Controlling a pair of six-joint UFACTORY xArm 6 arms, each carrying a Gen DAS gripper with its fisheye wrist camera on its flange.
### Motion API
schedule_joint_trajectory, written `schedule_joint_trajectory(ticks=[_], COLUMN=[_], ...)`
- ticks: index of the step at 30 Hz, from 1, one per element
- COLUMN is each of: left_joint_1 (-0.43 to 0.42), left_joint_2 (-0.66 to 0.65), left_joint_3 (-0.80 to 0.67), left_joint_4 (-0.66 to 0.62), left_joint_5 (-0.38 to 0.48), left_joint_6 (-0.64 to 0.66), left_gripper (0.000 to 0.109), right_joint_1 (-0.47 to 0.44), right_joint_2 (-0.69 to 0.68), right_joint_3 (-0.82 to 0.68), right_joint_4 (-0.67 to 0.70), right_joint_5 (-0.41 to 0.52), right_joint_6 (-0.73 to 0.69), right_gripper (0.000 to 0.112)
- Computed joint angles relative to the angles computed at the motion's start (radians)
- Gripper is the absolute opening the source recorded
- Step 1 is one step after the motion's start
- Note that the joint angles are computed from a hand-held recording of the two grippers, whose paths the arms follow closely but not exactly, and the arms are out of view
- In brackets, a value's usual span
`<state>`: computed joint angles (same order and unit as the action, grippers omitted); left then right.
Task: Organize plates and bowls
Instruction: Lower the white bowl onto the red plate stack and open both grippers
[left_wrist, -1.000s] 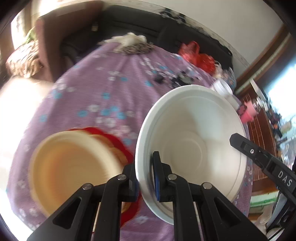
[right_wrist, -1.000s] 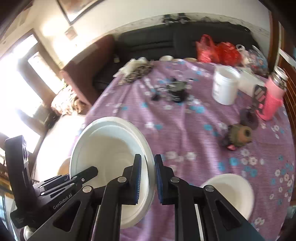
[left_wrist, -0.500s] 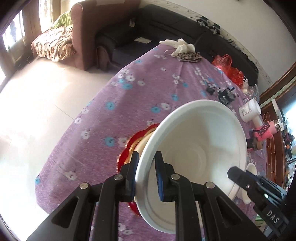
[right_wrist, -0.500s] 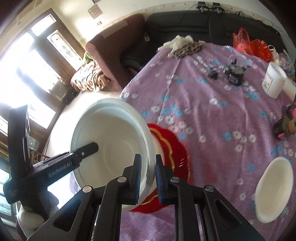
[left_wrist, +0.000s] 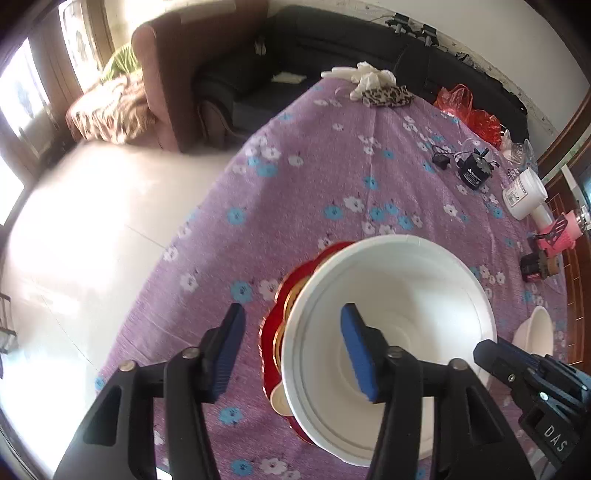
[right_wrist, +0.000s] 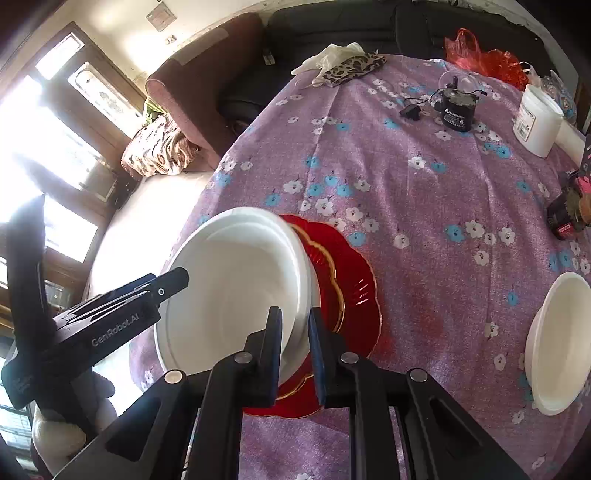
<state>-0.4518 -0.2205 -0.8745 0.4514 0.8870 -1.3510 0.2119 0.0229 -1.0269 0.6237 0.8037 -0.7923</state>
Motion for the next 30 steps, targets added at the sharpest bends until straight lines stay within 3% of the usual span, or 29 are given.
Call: schedule_joint_trajectory(ticks=[6, 11, 14, 23, 30], left_joint_1=[-0.028, -0.063, -0.084, -0.138, -0.188], left_joint_2=[0.01, 0.023, 0.036, 0.103, 0.189], left_joint_3=[-0.041, -0.084, -0.11, -0.199, -0.315], left_joint_4=[0.08, 0.151, 0.181, 0.216, 0.222], left_joint_5=[0.079, 0.166, 0.204, 0.239, 0.212], left_joint_6=[-0.018, -0.041, -0.045, -0.028, -0.008], left_gripper=[0.056, 0.057, 0.062, 0.066, 0.072], right_joint_1=[0.0, -0.012, -0.022, -0.126, -0.293], right_joint_2=[0.002, -0.02, -0.031, -0.02, 0.031], right_joint_3=[-0.004, 0.013, 0.021, 0.002, -0.063], right_joint_4=[0.011, 0.063, 0.086, 0.131, 0.161], right_joint_5=[-0.019, -0.036, -0.049, -0.033, -0.015], right_joint_6=[0.001, -0.036, -0.054, -0.064, -0.062], right_gripper=[0.018, 0.043, 0.05, 0.052, 0.052])
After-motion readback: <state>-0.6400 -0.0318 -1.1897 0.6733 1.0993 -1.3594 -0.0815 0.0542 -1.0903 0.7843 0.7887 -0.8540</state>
